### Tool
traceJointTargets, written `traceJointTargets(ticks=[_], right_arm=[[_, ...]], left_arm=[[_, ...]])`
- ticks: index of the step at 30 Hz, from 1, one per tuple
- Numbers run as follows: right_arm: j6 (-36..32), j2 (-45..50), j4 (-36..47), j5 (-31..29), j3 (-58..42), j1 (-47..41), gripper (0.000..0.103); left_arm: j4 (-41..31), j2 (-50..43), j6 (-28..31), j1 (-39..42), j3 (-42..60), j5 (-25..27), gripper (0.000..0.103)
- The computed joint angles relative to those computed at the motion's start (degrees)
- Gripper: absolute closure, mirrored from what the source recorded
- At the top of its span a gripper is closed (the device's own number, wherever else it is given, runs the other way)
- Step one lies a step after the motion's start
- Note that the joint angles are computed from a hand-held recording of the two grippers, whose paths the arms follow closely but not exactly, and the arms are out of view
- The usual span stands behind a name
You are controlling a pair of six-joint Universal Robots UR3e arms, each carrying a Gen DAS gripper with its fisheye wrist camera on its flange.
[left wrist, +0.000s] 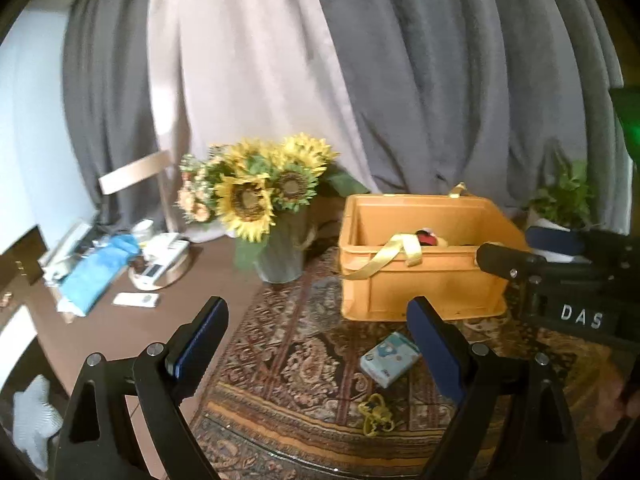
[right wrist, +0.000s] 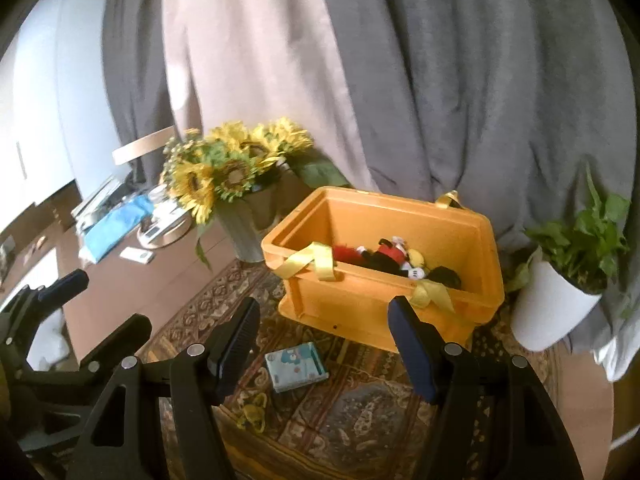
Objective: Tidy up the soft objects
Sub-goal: 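Move both tools back toward the minion toy and blue tissue pack, then grasp the yellow minion toy with the left tool while the right tool grasps the blue tissue pack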
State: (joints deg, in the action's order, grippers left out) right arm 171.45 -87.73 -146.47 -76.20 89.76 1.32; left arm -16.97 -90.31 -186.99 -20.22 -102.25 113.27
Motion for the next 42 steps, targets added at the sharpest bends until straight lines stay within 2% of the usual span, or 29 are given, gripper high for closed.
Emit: traceJointTargets(ticks=[4, 11, 16, 22, 31, 42], right_arm=[[-3.81, -0.9, 1.52, 4.6, 1.53, -2.29, 0.036], [-9.89, -0.39, 3.86, 11.0, 3.93, -4.81, 0.036], [-13.73, 2.29, 5.74, 13.62, 4.08, -5.5, 0.036], [-16.96, 7.59, 7.83, 15.41, 1.98, -5.61, 0.036], [-19.4, 15.26, 7.35, 14.62, -0.59, -3.88, 0.036], [-18.73, 26.24, 12.32, 12.36, -11.12, -0.56, 0.036]], left_arm=[[1.55, -1.4, -4.53, -5.56, -1.98, 7.81, 0.011], [0.8, -3.98, -13.03, -10.95, -3.72, 15.45, 0.011], [-0.87, -6.69, -19.27, -12.77, -3.99, 17.47, 0.011], [0.3, -11.58, -22.44, -15.03, -3.15, 20.17, 0.012], [2.11, -17.49, -22.37, -15.0, -2.42, 17.79, 0.012], [2.77, -21.03, -22.68, -9.99, -2.3, 9.13, 0.024]])
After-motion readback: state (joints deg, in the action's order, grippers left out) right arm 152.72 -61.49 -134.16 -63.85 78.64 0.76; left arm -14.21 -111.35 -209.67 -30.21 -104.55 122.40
